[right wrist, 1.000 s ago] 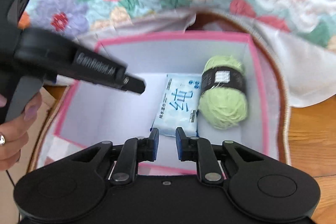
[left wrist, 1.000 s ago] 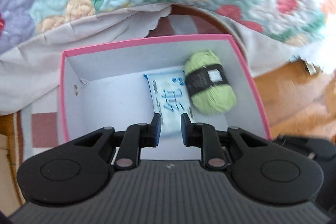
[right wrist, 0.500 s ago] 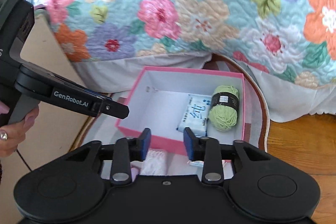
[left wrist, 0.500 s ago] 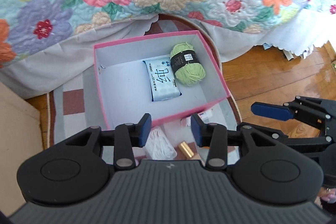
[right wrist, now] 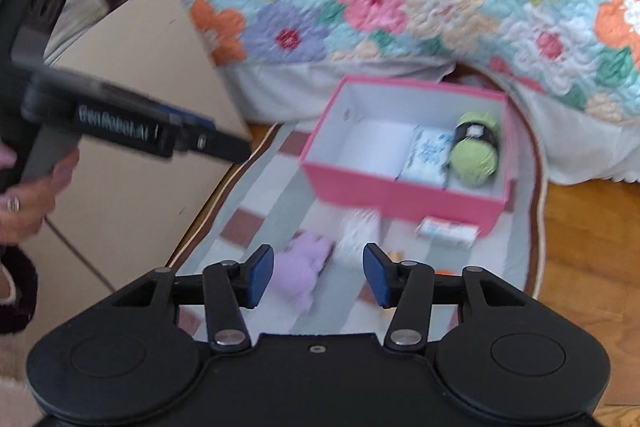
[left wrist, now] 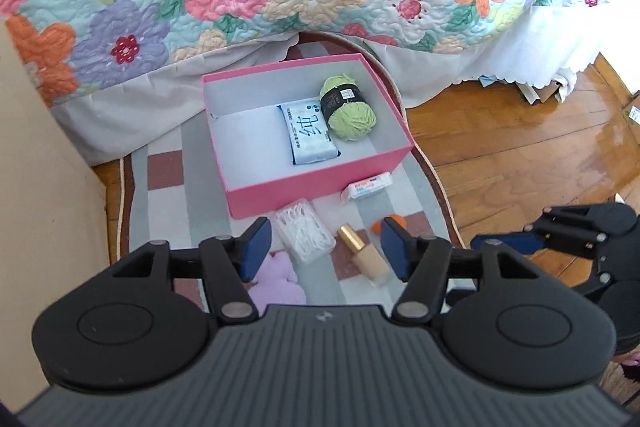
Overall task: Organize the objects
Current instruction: 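Move the left tool back to the lavender plush toy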
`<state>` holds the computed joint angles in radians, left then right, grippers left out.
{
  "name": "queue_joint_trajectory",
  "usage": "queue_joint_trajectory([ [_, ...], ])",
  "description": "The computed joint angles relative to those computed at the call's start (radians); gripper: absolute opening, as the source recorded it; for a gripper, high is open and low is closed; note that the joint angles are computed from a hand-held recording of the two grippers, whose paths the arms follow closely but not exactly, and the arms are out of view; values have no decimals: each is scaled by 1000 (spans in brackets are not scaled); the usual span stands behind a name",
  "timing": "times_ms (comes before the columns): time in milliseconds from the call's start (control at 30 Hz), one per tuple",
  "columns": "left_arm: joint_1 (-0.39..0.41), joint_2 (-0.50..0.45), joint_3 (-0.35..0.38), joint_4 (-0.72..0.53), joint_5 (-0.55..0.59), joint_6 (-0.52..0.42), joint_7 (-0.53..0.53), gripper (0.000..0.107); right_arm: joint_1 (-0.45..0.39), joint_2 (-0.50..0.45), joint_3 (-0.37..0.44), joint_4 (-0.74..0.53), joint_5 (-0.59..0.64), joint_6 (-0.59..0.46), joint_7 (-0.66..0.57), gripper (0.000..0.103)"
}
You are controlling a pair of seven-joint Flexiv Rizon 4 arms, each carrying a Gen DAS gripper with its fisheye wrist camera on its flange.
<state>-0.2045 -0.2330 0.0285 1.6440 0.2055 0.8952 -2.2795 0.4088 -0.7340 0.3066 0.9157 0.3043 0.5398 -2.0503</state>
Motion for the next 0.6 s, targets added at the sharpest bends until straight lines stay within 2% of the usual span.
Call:
queue_joint_trajectory([
  [67,-5,18,0,41,-4,12,-17,64,-8,17,12,44,14,13,-25,60],
  [133,1,30,-5,89,-36,34,-24,64,-5,41,18,111,21,71,-55,63],
  [167,2,33,-4,109,-42,41,-38,64,-6,50,25,140,26,98,-81,68],
  [233,6,38,-2,148,-49,65,-53,64,-12,52,45,170,44,125,-121,71],
  [333,13,35,2,198,-56,91,-74,64,-20,34,71,186,85,155,-163,73],
  [467,18,18,12,242,-34,140,-103,64,24,2,55,233,59,291,-193,73],
  [600,50,-25,-1,300,-113,245,-45,64,42,-61,75,249,27,408,-243,73],
])
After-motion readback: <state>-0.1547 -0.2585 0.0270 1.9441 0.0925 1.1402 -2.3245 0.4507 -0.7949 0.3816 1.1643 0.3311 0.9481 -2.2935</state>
